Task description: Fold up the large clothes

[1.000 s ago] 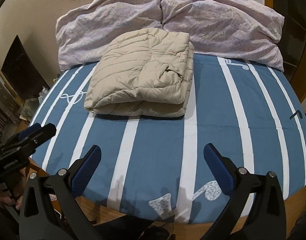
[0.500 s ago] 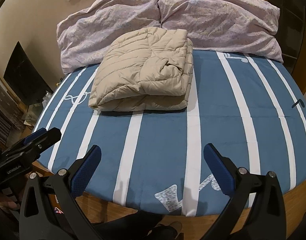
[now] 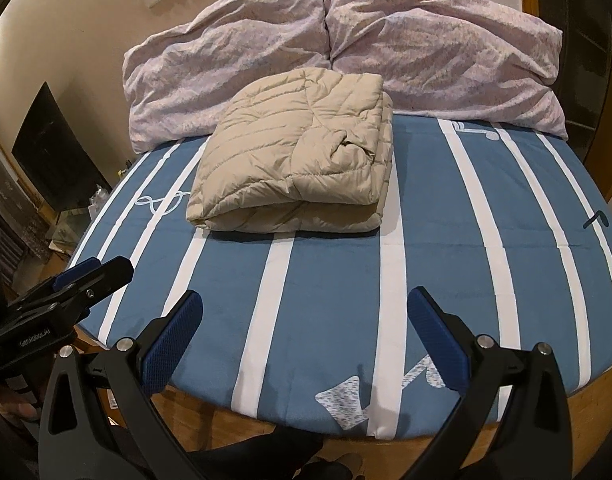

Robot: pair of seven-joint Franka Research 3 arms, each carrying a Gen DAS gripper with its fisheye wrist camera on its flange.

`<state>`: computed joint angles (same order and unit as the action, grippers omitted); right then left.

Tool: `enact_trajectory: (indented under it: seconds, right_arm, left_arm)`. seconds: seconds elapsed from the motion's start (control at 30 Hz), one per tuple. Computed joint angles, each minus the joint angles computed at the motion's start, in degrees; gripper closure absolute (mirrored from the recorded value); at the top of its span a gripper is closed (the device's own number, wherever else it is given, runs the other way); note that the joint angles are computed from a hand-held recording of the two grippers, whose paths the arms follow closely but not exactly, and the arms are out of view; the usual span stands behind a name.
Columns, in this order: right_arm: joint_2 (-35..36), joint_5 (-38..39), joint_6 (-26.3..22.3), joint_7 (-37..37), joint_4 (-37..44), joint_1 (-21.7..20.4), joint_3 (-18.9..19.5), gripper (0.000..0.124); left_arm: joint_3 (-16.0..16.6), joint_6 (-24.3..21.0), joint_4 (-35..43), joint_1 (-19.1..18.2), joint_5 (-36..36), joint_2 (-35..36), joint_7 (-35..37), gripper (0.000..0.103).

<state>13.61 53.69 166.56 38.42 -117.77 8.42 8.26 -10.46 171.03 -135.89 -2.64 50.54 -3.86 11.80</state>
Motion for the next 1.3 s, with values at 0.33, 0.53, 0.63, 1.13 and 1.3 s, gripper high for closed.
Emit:
enact_trajectory:
  seconds: [0.33,0.53,0.63,1.13,1.3]
  right_arm:
    - [0.12,-0.11,-0.52,0.59,0.19,-0.05,-0.15,0.022]
    - [0.28,-0.19,-0.44,1.04,0.26,-0.08,-0.07,0.022]
    - [0.31,-0.35,-0.63,1.11,0.31,-0.13,-0.09,0.022]
    - [0.56,-1.57,-0.70,2.40,0.42,-0.06,-0.07,0.022]
    - [0.63,-1.55,-0.88,2.19,0.54,-0.20,-0.03,0.022]
  left_arm:
    - [-0.10,0.19,-0.23,0.15,0.00,-0.31,0.62,0.008]
    - [-0.05,0.10,-0.19,0.05,-0.89,-0.18,1.64,0.008]
    - [-0.06,0.09,-0.11,0.07,-0.71,-0.09,1.48,0.008]
    - [0.29,0.17,0.00,-0.22,-2.29,0.43,3.03,0.008]
    - [0.27,0.11,0.05,-0.23,-2.09,0.47,2.77,0.008]
